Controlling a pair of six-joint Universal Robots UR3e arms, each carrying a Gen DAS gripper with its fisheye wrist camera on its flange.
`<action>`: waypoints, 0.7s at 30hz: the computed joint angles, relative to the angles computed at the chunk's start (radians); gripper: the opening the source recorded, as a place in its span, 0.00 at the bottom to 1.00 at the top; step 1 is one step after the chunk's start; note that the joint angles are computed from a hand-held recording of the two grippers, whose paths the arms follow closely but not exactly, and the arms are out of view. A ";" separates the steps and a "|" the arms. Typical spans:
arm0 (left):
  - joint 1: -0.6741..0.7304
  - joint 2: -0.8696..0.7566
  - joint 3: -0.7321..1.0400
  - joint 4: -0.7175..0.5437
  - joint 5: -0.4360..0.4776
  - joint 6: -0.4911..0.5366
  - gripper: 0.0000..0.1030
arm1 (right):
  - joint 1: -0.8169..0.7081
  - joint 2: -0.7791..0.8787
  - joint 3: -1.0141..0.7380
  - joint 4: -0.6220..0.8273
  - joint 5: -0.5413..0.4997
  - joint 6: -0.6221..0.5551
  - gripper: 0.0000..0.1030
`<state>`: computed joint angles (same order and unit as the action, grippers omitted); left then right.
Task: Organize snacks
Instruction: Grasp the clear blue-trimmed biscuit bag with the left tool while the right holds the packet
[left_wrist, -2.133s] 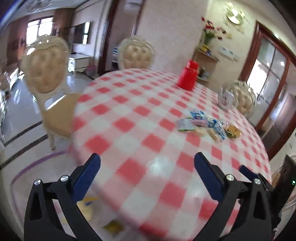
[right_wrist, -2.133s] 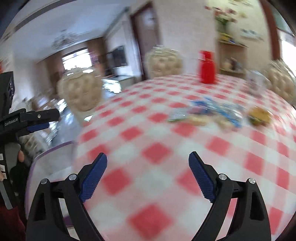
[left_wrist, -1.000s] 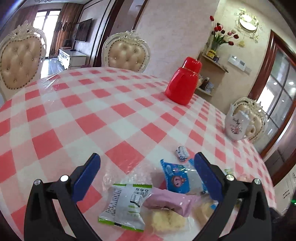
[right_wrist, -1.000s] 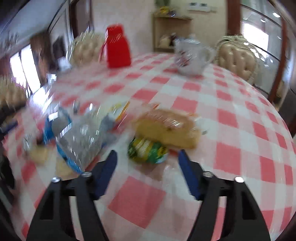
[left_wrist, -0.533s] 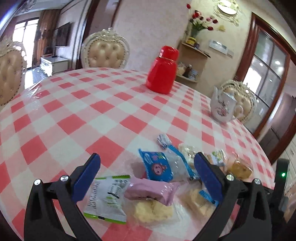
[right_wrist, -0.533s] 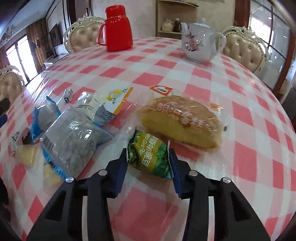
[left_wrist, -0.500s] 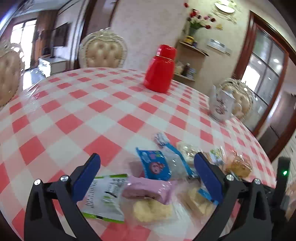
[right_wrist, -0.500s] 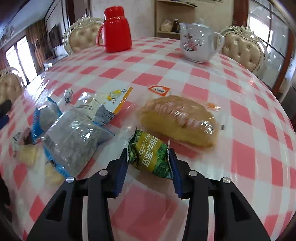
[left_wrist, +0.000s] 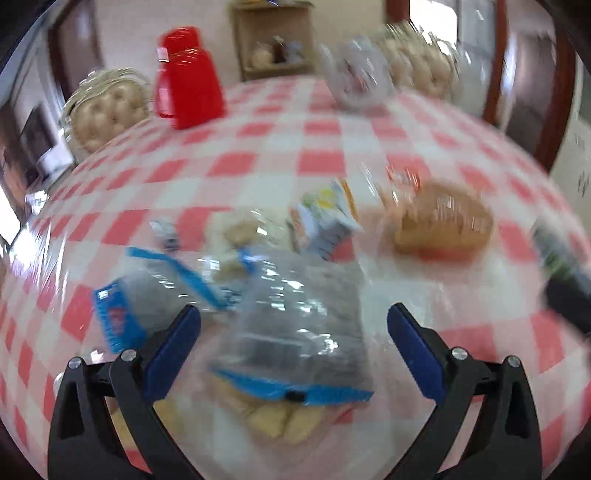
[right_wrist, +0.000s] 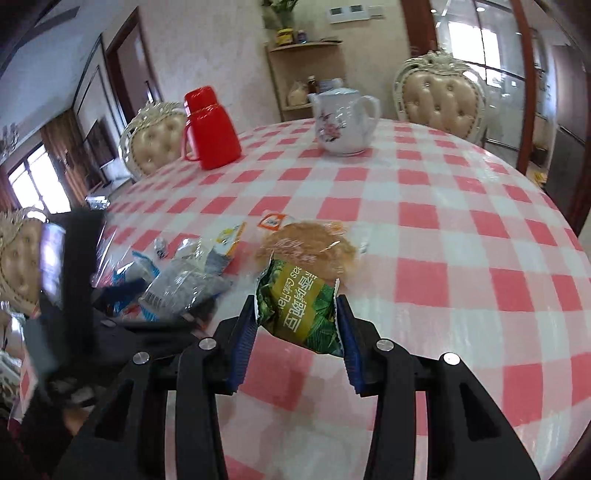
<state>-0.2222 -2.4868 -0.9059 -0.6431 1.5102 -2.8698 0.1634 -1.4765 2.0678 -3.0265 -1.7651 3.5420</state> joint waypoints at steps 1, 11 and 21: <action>-0.013 -0.017 0.016 0.001 0.031 0.014 0.90 | -0.001 -0.009 0.005 -0.005 0.000 -0.003 0.40; 0.066 0.182 -0.365 0.324 -0.147 0.002 0.58 | -0.015 0.047 -0.005 -0.011 0.031 -0.004 0.40; 0.099 0.233 -0.402 0.313 -0.204 0.011 0.97 | -0.007 0.063 0.018 -0.029 0.021 0.065 0.40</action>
<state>-0.1237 -2.2542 -1.3082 -0.3298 1.3066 -2.8591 0.1562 -1.4139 2.0855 -3.0558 -1.7442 3.6065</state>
